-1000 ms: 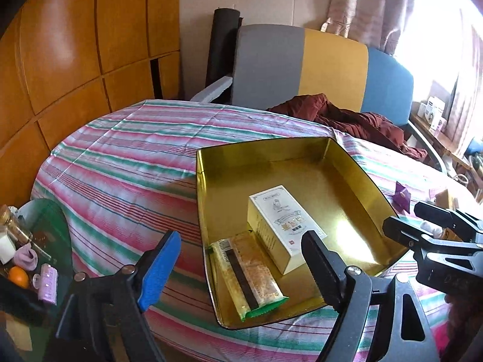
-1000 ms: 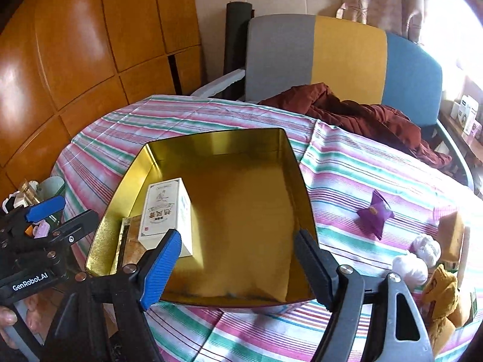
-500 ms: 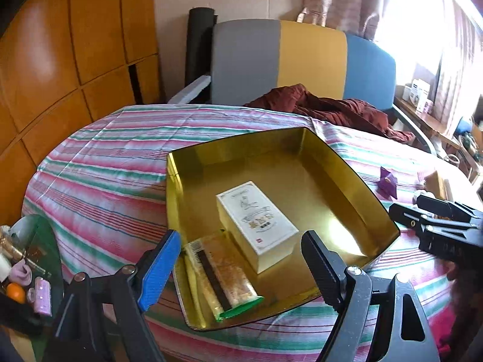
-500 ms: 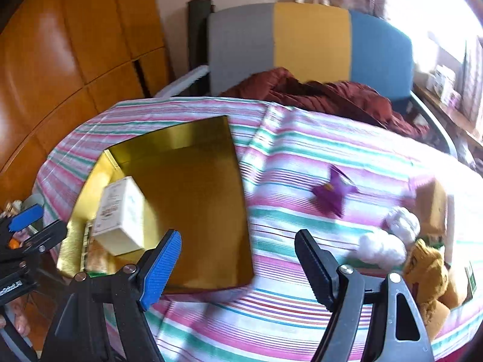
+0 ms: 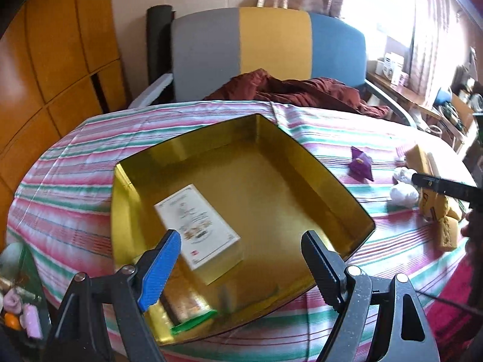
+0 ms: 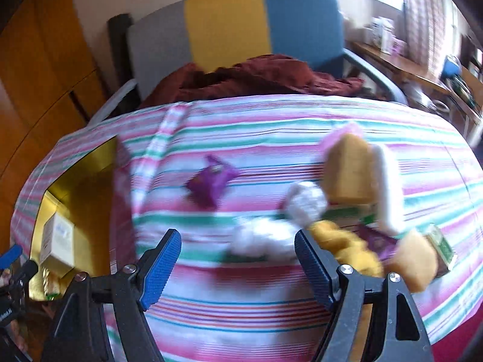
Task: Organize objects
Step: 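Move both open grippers back from the tray to the pile, then grasp the pink hair curler with the right gripper while the left grasps a yellow sponge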
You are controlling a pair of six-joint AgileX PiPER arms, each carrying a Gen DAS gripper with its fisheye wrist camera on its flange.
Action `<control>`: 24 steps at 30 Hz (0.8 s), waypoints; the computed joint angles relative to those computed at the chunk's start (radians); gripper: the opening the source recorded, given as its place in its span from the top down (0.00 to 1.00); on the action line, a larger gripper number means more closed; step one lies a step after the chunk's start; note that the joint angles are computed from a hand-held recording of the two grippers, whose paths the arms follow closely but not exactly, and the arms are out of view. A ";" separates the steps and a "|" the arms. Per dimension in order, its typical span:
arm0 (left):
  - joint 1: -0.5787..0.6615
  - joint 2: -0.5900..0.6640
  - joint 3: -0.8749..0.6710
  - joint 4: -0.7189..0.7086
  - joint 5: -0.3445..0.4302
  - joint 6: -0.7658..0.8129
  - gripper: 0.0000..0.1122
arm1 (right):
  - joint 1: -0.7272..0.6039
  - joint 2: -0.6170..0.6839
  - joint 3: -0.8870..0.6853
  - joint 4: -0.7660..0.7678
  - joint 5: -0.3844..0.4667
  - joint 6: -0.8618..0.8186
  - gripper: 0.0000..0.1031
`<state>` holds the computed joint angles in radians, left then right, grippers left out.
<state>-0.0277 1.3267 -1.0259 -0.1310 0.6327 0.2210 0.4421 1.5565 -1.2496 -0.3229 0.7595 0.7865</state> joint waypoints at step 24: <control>-0.219 0.245 -0.277 0.006 0.058 -0.052 0.26 | -0.499 0.599 -0.798 0.370 0.390 -0.491 0.35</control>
